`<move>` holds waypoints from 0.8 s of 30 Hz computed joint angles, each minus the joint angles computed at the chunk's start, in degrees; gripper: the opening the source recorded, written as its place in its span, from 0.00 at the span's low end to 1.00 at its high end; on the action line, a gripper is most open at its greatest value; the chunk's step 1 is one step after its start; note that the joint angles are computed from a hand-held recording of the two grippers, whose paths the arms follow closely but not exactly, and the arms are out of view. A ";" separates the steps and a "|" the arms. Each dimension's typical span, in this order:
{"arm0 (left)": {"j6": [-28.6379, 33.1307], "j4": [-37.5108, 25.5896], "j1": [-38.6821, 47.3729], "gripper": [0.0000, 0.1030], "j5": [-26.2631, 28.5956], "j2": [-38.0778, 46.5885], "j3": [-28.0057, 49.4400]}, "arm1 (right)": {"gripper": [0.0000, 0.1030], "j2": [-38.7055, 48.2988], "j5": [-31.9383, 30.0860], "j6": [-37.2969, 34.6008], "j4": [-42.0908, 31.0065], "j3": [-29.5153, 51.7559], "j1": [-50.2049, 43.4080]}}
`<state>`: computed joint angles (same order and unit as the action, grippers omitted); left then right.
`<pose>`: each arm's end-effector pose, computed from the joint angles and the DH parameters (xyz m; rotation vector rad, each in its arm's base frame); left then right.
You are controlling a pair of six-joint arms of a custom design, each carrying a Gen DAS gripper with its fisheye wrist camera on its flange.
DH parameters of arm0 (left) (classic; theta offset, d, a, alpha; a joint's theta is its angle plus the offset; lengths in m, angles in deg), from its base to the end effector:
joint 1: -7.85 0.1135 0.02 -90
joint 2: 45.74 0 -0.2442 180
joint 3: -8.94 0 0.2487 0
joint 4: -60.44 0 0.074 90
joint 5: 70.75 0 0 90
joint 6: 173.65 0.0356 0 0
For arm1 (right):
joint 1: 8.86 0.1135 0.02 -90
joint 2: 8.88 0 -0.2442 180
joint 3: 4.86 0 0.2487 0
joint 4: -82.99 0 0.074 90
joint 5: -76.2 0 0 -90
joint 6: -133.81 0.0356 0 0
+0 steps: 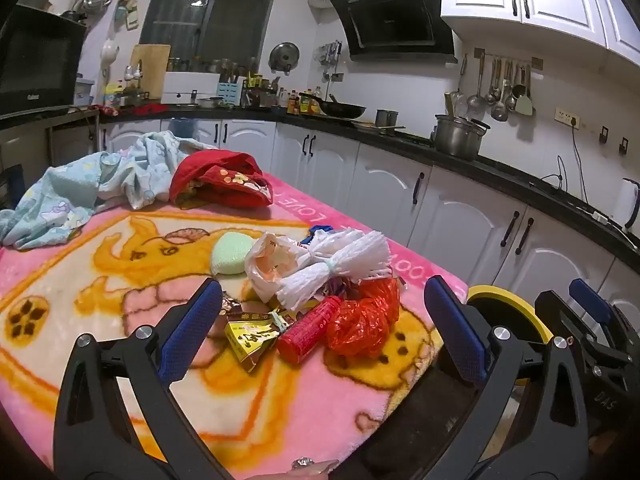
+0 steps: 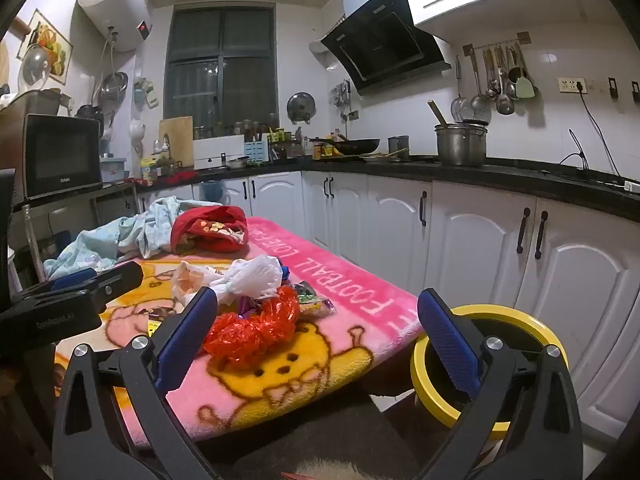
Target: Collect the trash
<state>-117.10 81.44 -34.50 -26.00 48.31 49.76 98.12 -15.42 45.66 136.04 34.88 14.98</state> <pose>0.2165 -0.1631 0.1050 -0.2890 1.9343 -0.0191 0.2683 0.1197 0.0908 -0.3692 1.7945 0.3423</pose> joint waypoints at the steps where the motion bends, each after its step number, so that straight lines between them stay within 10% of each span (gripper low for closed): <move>1: 0.12 0.36 0.00 0.90 0.03 0.05 -0.09 | 0.94 0.05 -0.05 0.03 0.08 0.00 -0.02; 24: 0.33 1.28 -0.04 0.90 -0.11 0.39 -0.24 | 0.94 -0.13 -0.27 0.10 -0.71 0.24 -0.26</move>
